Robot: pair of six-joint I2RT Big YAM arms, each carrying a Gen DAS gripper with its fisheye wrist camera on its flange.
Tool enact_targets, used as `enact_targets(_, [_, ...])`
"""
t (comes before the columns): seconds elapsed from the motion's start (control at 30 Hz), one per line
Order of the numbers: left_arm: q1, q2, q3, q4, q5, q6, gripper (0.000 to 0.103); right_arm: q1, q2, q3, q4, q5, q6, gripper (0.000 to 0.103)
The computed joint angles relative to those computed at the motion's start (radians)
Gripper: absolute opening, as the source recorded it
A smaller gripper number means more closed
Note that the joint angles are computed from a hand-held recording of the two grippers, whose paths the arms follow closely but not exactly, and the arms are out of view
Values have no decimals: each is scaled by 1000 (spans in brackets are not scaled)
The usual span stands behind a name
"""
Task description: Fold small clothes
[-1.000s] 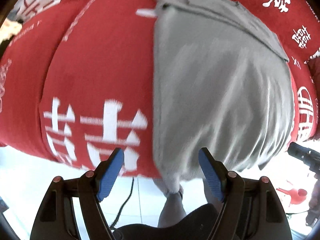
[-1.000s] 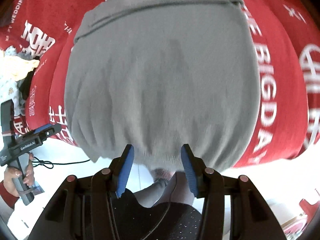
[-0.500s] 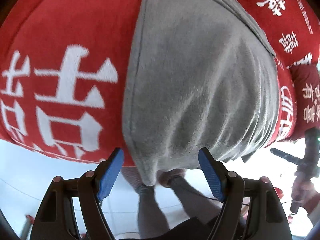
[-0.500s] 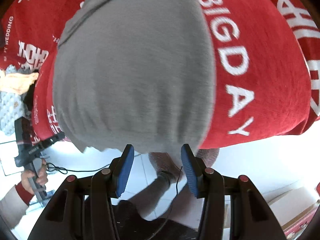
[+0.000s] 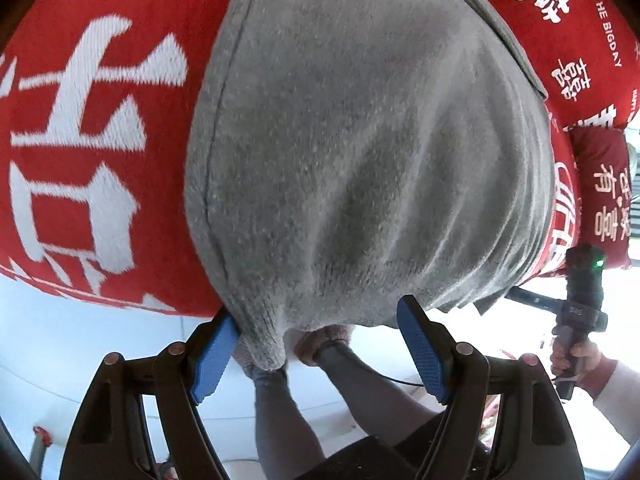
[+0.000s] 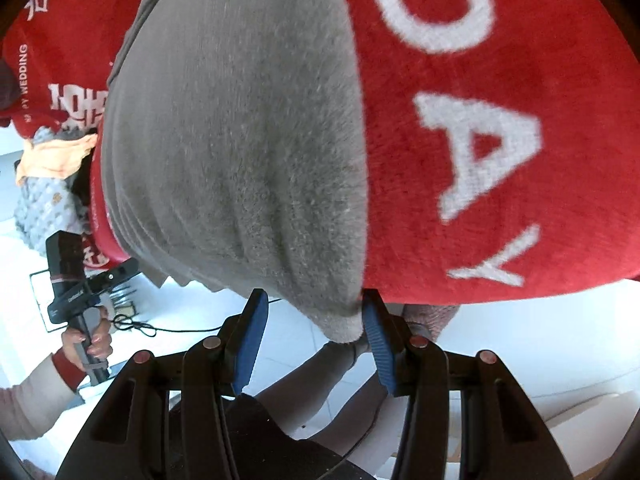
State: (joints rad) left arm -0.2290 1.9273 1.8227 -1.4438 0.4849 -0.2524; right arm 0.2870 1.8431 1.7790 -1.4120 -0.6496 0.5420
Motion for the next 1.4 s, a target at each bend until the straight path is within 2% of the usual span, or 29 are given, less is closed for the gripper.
enact_targets(0.1, [-3,-2,-5,13,48,-12,78,0,2,-6,15,-36,-16,55])
enact_targets(0.23, [-4,-8,5,80,166,-51,78,-7,-33,-56,151,-121,70,55])
enact_targets(0.27, [-6,-4,16,91,176,-59,78,-12,-39,-69,185,-142,95,55])
enact_targets(0.37, [-10,12,43,96,165,-72,78,-18,-39,-93,232,-180,131,55])
enact_targets(0.57, [-15,5,42,90,140,-57,76,-18,-48,-125,260,-205,151,55])
enact_targets(0.63, [-21,7,48,79,104,-43,66,-5,-54,-129,264,-202,181,53])
enact_targets(0.67, [-26,11,57,67,81,-32,57,-3,-53,-128,254,-201,191,48])
enact_targets(0.7, [-28,12,64,51,55,-16,44,0,-51,-127,246,-201,209,42])
enact_targets(0.73, [-27,12,66,38,37,0,36,2,-44,-122,237,-194,217,21])
enact_targets(0.77, [-21,13,64,27,39,10,20,8,-37,-105,212,-173,212,12])
enact_targets(0.8, [-14,15,63,21,54,10,16,11,-37,-98,212,-165,215,12])
enact_targets(0.87, [-4,11,66,18,75,15,11,14,-42,-86,222,-175,220,12])
enact_targets(0.93, [6,3,70,28,106,25,11,13,-61,-83,271,-201,259,11])
enact_targets(1.17, [48,-3,136,75,214,-39,11,-2,-95,-38,436,-216,408,11])
enact_targets(1.3, [63,39,262,79,251,-66,11,-10,-86,21,518,-183,487,11])
enact_targets(1.4, [71,91,377,69,258,-85,11,-25,-60,90,547,-168,509,11])
